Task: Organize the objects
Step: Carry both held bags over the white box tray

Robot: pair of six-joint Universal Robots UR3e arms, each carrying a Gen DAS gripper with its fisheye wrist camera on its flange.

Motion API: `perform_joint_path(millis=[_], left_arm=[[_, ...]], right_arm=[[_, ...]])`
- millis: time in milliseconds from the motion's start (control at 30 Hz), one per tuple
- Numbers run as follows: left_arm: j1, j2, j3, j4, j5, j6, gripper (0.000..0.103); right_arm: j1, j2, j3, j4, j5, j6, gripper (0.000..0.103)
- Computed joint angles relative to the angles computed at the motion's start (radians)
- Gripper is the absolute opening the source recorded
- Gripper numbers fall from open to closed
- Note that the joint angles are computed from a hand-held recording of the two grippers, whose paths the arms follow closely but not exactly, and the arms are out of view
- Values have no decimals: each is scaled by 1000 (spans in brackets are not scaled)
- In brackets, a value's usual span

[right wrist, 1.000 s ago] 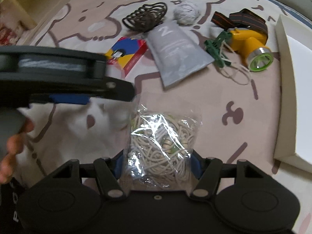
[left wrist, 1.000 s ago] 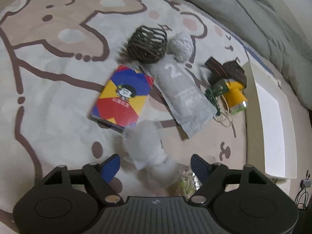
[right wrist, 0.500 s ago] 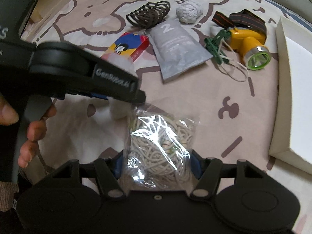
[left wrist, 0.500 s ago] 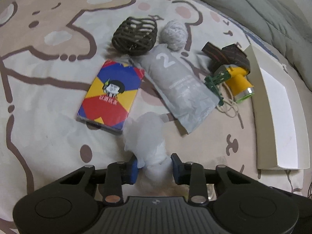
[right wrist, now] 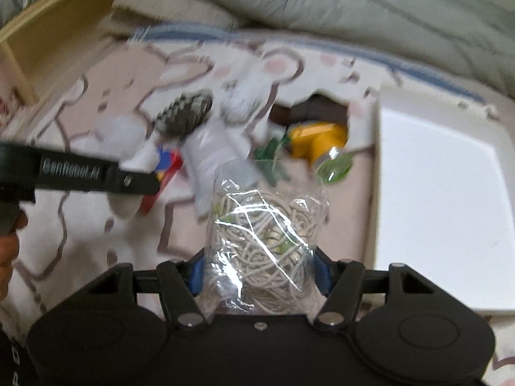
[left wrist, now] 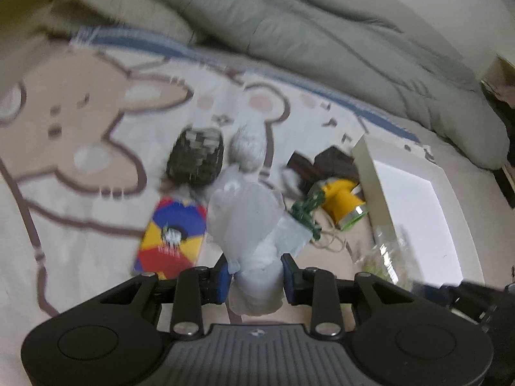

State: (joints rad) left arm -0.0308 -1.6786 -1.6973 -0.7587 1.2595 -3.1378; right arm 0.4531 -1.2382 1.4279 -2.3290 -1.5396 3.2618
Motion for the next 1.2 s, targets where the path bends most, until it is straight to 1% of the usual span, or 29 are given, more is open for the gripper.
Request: perform_joint_path(millis=[233, 367, 733, 867, 1000, 1200], left_arm=[[-7, 56, -46, 96, 9, 60, 34], [-18, 90, -75, 145, 30, 93, 34], [-24, 165, -112, 158, 14, 114, 34], [-30, 171, -108, 157, 4, 103, 34], [-48, 167, -101, 167, 19, 98, 34], [-78, 150, -77, 171, 53, 86, 34]], right_arm=[[-16, -62, 55, -121, -33, 39, 64], [-23, -89, 82, -178, -43, 67, 64], [-3, -133, 143, -299, -101, 72, 64], [-1, -142, 154, -310, -116, 63, 64], [-4, -156, 165, -308, -119, 58, 64], [-4, -191, 181, -275, -158, 54, 64]])
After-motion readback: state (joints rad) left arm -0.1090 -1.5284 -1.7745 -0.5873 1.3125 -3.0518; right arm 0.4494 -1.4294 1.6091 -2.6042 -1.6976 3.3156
